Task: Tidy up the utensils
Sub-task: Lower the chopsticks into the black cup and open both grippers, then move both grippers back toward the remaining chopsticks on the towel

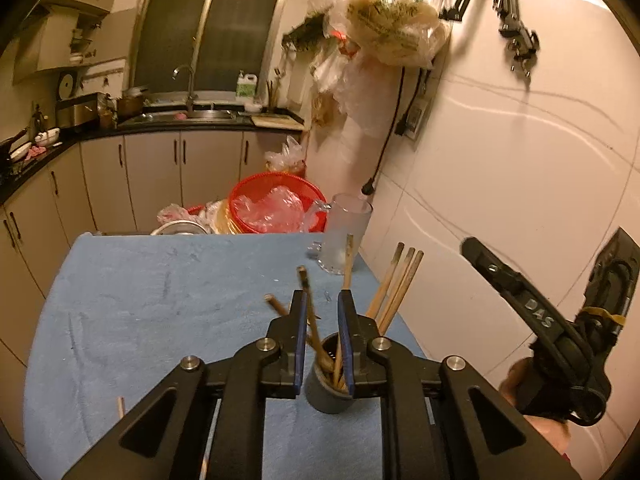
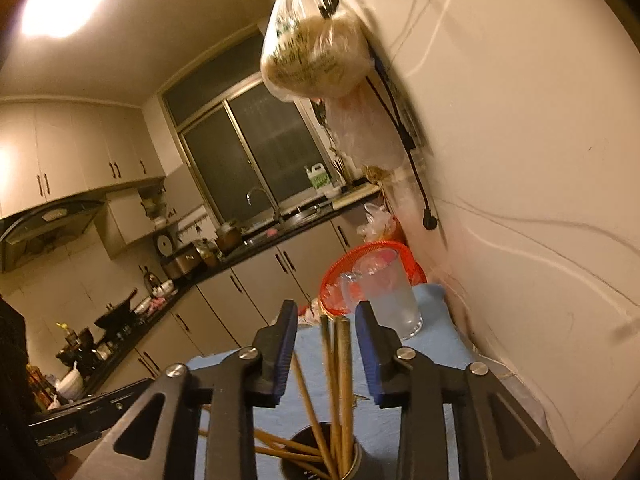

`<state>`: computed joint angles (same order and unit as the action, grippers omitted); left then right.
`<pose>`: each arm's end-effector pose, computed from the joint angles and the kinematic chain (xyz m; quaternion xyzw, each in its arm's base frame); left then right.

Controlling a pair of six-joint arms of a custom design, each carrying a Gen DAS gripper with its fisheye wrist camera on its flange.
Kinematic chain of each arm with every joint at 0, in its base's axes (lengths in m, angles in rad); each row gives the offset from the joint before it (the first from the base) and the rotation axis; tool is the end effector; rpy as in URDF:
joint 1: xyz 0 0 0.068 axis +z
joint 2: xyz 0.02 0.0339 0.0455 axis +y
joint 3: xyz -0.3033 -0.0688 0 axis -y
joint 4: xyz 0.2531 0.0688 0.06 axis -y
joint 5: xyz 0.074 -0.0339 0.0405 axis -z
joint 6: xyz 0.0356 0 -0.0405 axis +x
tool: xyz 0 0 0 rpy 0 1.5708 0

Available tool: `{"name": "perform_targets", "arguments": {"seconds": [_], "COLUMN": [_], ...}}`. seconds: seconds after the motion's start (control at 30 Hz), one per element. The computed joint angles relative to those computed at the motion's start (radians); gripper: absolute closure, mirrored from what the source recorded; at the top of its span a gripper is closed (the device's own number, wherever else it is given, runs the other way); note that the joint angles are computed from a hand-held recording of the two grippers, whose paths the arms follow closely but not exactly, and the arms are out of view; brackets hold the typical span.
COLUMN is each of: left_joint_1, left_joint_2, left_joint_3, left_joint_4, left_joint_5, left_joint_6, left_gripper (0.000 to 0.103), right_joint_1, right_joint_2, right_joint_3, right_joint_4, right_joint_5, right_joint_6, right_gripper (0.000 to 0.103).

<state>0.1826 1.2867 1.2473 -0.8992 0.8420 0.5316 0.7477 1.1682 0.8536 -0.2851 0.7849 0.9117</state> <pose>0.2487 0.0189 0.3758 0.2757 0.8322 -0.2647 0.4016 0.1948 0.1463 0.3153 0.2448 0.7998 0.0898 0.5406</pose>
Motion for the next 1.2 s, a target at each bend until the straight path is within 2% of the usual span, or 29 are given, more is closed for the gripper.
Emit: {"name": "perform_targets", "arguments": {"seconds": [0.1,0.13,0.2,0.33,0.4,0.63,0.8,0.87,0.9,1.0,1.13,1.2], "left_joint_1": [0.110,0.147,0.237,0.397,0.456,0.535,0.538,0.541,0.537,0.538,0.550,0.560], "left_joint_2": [0.002,0.009,0.023,0.098,0.150,0.313,0.378,0.387,0.399,0.435,0.463,0.492], "left_joint_3": [0.004,0.010,0.007,0.014,0.010,-0.070,-0.156,-0.192,-0.206,-0.207,-0.221,-0.198], "left_joint_4": [-0.047,-0.075,-0.111,-0.178,-0.181,-0.027,0.120,0.196,0.229,0.238,0.271,0.227], "left_joint_5": [0.060,0.078,0.102,0.123,0.110,-0.059,-0.155,-0.175,-0.184,-0.187,-0.184,-0.174], "left_joint_6": [0.080,0.119,0.201,0.354,0.404,0.417,0.427,0.417,0.410,0.414,0.433,0.463], "left_gripper": [0.086,0.084,0.084,0.084,0.083,0.083,0.083,0.083,0.083,0.083,0.083,0.083], "right_joint_1": [0.110,0.153,0.218,0.392,0.436,0.458,0.400,0.377,0.370,0.318,0.227,0.183], "right_joint_2": [-0.012,-0.005,0.016,0.113,0.163,0.421,0.525,0.551,0.560,0.610,0.696,0.756], "right_joint_3": [0.014,0.021,0.030,0.066,0.071,0.108,0.121,0.139,0.142,0.181,0.274,0.349], "right_joint_4": [-0.051,-0.077,-0.099,-0.182,-0.171,-0.017,0.077,0.082,0.086,0.076,0.027,-0.017], "right_joint_5": [0.075,0.098,0.118,0.182,0.165,-0.054,-0.256,-0.303,-0.321,-0.433,-0.547,-0.599], "right_joint_6": [0.058,0.089,0.127,0.263,0.288,0.308,0.302,0.283,0.280,0.256,0.233,0.197], "right_gripper": [0.064,0.056,0.049,0.050,0.050,0.050,0.052,0.054,0.059,0.066,0.067,0.067]}}
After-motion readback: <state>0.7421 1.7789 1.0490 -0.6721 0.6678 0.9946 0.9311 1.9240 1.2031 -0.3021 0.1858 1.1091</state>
